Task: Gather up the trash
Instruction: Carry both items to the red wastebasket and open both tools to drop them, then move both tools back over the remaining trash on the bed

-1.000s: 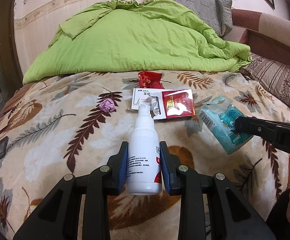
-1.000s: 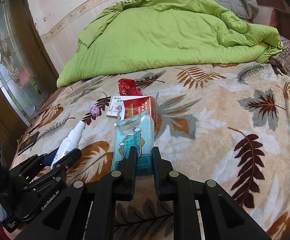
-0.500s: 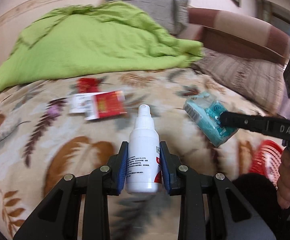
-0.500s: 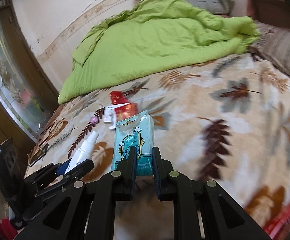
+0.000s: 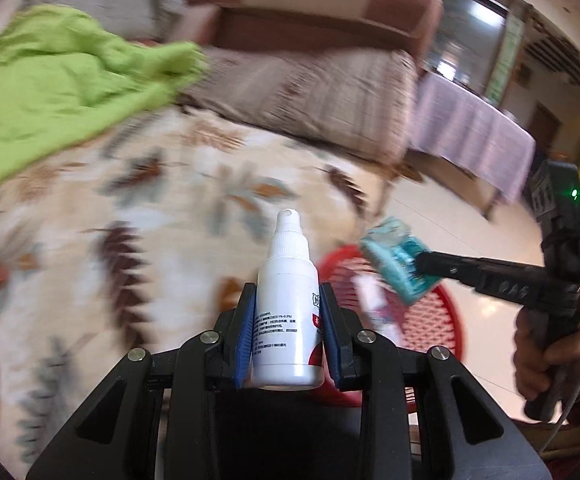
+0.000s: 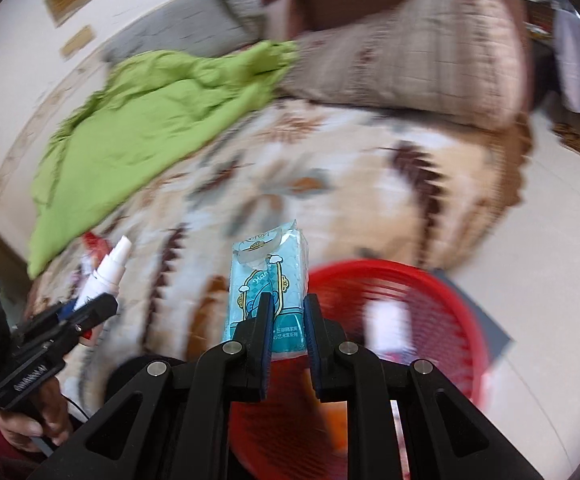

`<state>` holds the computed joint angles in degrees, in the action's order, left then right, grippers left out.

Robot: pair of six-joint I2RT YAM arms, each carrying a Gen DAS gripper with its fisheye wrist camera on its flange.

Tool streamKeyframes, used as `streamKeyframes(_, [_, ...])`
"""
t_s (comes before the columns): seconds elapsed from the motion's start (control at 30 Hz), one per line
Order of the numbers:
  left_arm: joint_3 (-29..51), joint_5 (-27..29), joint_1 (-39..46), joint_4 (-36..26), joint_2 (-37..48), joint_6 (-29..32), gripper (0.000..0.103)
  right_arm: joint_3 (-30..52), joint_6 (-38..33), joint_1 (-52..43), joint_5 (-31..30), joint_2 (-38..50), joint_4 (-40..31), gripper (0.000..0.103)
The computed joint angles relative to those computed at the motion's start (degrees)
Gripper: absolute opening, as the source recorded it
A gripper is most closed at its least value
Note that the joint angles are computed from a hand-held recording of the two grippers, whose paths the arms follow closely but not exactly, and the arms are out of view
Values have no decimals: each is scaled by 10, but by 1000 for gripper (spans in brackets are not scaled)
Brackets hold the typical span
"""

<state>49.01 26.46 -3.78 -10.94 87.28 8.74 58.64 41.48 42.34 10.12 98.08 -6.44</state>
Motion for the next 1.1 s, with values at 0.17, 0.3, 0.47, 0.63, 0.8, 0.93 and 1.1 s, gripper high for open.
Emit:
streamKeyframes(0.17, [44,-17,-80,-23,54,-21,35,-62,5,-21,18,-41,-15,19])
streamKeyframes(0.3, [29,-19,-79,-8,39,-37,57,-76,18,-32,36,-48,-31,45])
streamKeyframes(0.47, [23,-9,-22,-17,21,-39,57,-74,1,-39,27,-55,-2,45])
streamKeyframes(0.63, [10,-10,72,-19,-7,-31,57,-2,-29,-17,-5,0,15,45])
streamKeyframes(0.8, [3,-6,190,-10,-19,-8,64,121,-68,17,-48,88,5,45])
streamKeyframes(0.93, [17,-3,300,5,7,5,64,260,-100,46,-74,179,-29,45])
streamKeyframes(1.1, [89,-6,419,18,104,-19,64,522,-149,81,-108,336,-143,45])
